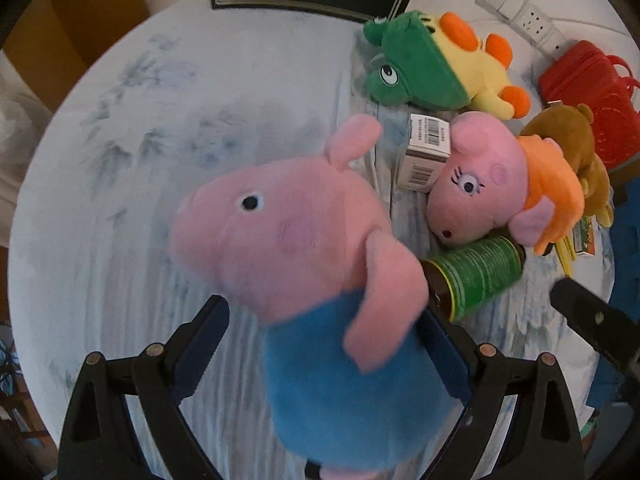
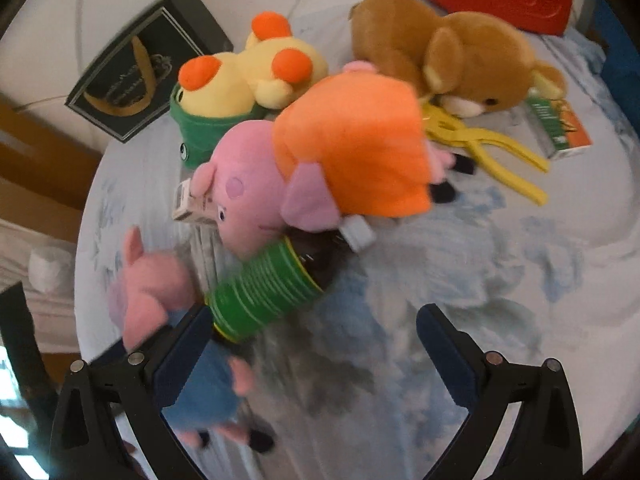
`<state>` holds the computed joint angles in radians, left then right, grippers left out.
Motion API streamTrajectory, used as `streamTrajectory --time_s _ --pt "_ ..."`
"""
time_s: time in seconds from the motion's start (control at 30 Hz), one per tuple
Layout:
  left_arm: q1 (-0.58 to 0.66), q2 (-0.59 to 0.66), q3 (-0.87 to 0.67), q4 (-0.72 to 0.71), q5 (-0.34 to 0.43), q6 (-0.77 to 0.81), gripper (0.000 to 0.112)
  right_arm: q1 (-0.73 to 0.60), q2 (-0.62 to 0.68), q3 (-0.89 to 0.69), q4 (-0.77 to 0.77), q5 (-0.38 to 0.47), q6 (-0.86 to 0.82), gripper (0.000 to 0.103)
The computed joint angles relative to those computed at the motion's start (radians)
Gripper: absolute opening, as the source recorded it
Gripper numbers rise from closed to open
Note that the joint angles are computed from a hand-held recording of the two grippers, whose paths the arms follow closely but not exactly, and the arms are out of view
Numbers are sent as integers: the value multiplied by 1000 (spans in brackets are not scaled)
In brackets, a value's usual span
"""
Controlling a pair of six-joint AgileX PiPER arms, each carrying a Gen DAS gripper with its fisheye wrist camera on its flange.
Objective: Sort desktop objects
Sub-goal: 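Move both tools down onto the blue-and-pink pig plush and green bottle, then grasp the blue-and-pink pig plush with the left tool while the right tool grasps the brown bottle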
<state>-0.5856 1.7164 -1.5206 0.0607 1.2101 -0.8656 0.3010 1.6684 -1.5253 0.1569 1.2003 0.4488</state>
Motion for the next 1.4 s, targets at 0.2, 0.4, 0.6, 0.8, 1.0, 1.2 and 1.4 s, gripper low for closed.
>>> streamTrajectory --time_s 0.2,0.4,0.6,0.8,1.0,1.2,1.4 --pt "-17 14 43 76 -60 66 95 33 130 -82 18 -5 37 103" --pt "-9 -35 131 96 -143 109 93 60 201 -55 66 -46 2 101" --pt "-27 -50 138 134 -140 119 91 90 157 -3 -63 -26 -45 71" --pt "-48 -26 112 164 -125 104 90 76 98 59 -140 -10 -58 66" --pt "-26 -52 134 143 -150 97 79 80 80 73 -158 -11 -72 64" --pt "-76 -121 138 184 -124 22 67 83 -19 129 -150 -36 -134 62" --pt "-222 -195 59 342 2 -107 64 90 -195 181 -168 -43 -147 57"
